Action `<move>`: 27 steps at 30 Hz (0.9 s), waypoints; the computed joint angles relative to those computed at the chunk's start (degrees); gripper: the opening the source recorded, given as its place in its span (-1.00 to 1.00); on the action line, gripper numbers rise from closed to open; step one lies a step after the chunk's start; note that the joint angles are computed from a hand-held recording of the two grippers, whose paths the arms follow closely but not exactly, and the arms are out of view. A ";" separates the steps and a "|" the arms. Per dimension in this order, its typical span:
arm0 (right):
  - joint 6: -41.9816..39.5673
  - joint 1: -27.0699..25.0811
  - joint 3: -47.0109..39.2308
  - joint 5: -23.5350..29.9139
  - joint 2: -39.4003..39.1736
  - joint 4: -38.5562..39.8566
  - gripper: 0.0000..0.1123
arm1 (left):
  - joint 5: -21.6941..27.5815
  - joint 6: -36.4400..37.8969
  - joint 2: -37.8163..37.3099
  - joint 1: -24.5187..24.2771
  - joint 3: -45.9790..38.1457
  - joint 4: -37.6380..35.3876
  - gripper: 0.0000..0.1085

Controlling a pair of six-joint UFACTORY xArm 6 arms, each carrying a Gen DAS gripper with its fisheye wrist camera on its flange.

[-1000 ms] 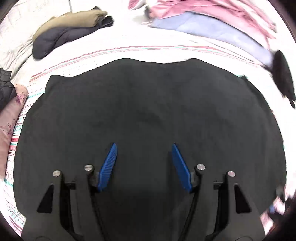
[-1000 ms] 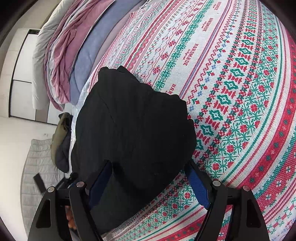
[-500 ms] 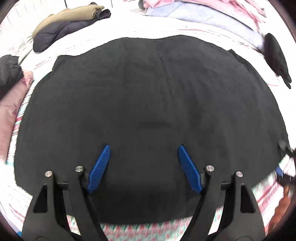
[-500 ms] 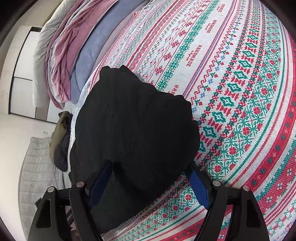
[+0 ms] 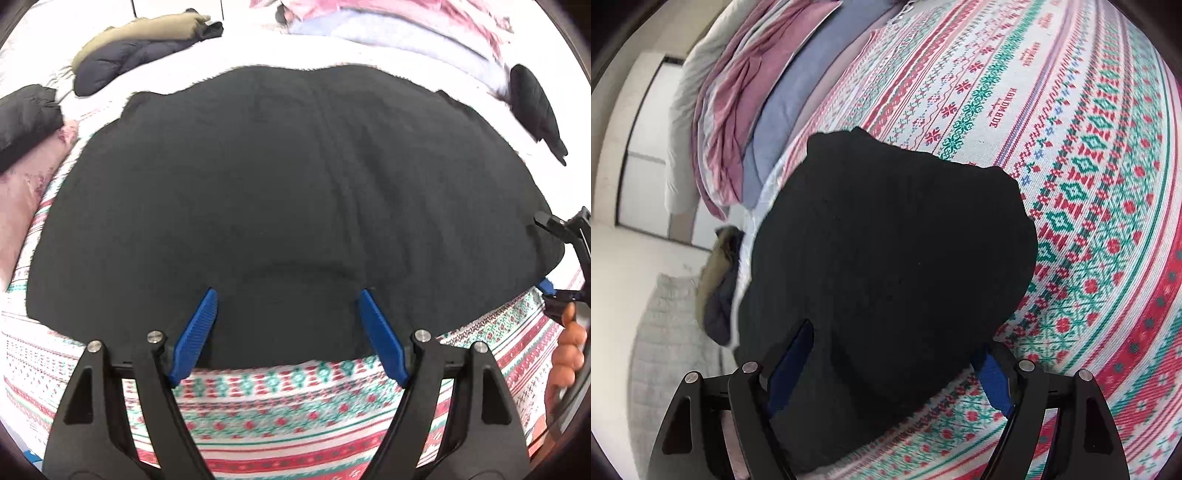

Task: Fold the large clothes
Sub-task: 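Grasp the folded coat's end with the left tool while the right tool grasps it too, then lift the coat end and fold it over the coat with both tools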

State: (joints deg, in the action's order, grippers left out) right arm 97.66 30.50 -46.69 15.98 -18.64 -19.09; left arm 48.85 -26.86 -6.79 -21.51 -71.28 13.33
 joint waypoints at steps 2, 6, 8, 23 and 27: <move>6.07 -0.32 0.55 -2.41 0.48 -4.72 0.50 | -3.32 -0.64 -2.58 2.16 3.41 -0.58 0.48; 9.94 0.91 -3.01 1.89 2.92 -10.60 0.50 | -4.80 2.85 -3.67 5.50 5.23 -7.87 0.48; 12.02 1.41 -4.23 4.27 3.21 -13.54 0.36 | -6.03 4.27 -3.85 6.35 5.88 -8.83 0.48; 11.65 8.65 -19.83 27.99 8.74 -25.85 -0.67 | -7.67 14.80 -7.16 25.04 7.37 -30.50 0.47; -2.75 17.85 -42.90 50.56 21.96 -38.27 -0.68 | -9.00 18.42 -8.21 30.92 7.94 -36.48 0.47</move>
State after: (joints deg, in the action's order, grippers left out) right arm 94.91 48.35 -89.59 66.53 3.32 -57.37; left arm 39.85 -8.44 -14.99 9.41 -63.34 -23.15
